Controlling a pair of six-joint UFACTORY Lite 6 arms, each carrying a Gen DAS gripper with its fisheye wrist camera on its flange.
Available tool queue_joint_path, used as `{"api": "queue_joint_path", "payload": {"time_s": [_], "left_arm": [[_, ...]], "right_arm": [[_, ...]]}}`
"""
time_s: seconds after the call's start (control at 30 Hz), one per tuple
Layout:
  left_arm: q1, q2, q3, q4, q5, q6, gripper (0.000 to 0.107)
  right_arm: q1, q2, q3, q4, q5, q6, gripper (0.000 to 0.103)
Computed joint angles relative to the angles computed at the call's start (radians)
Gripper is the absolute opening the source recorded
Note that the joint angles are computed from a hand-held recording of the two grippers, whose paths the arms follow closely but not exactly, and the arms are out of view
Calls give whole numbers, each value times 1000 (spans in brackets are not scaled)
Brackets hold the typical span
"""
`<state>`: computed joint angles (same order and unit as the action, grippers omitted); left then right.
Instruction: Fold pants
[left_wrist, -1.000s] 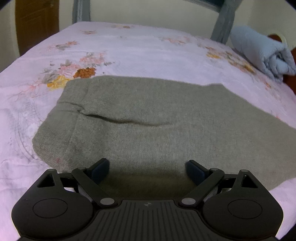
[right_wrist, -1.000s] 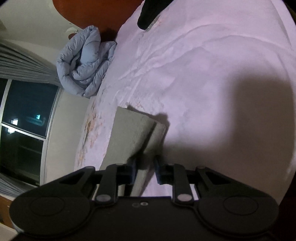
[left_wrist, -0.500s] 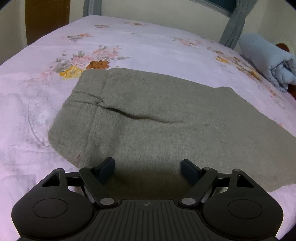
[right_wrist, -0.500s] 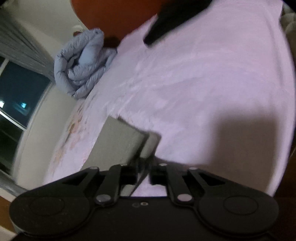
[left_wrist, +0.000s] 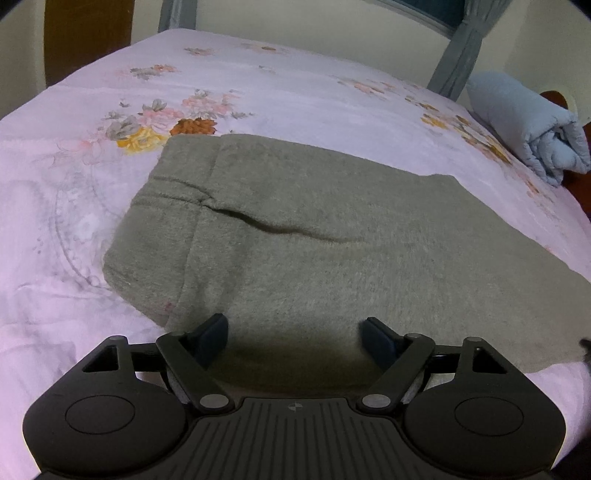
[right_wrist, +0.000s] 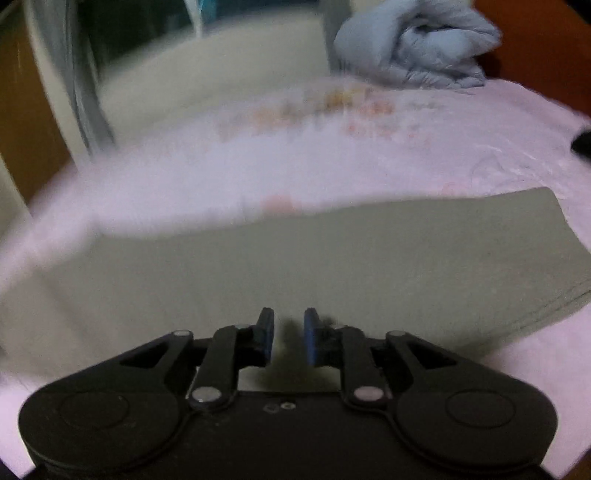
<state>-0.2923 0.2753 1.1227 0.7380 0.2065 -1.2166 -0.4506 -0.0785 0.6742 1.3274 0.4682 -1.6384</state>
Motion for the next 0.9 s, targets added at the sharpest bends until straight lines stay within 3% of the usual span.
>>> {"api": "queue_joint_path", "payload": {"time_s": [0.07, 0.17, 0.27, 0.37, 0.53, 0.6, 0.67, 0.73, 0.8, 0.83, 0.9], "left_arm": [[-6, -23, 2, -30, 23, 9, 80], [-50, -19, 41, 86, 36, -140, 80], [-109, 121, 205, 32, 72, -92, 80], [-172, 280, 387, 15, 211, -14, 86], [-180, 255, 357, 89, 192, -95, 90], [-180, 269, 380, 85, 194, -120, 90], [-183, 308, 434, 51, 211, -82, 90], [-190, 360, 507, 7, 251, -15, 90], [-198, 373, 533, -15, 267, 19, 90], [-200, 368, 529, -14, 271, 16, 90], [-198, 342, 494, -4, 262, -7, 90]], "right_arm": [[-107, 23, 50, -58, 130, 64, 5], [-248, 78, 152, 77, 287, -55, 9], [-253, 327, 414, 0, 305, 80, 11], [-306, 505, 564, -57, 271, 155, 0], [-527, 765, 890, -75, 355, 369, 0], [-522, 765, 914, -41, 382, 332, 10], [-466, 809, 1001, -28, 413, 357, 12], [-413, 933, 1200, -105, 458, 524, 12], [-364, 1077, 1409, -148, 458, 681, 12], [-356, 1131, 1489, -194, 435, 731, 3], [-364, 1132, 1522, -266, 345, 806, 0]]}}
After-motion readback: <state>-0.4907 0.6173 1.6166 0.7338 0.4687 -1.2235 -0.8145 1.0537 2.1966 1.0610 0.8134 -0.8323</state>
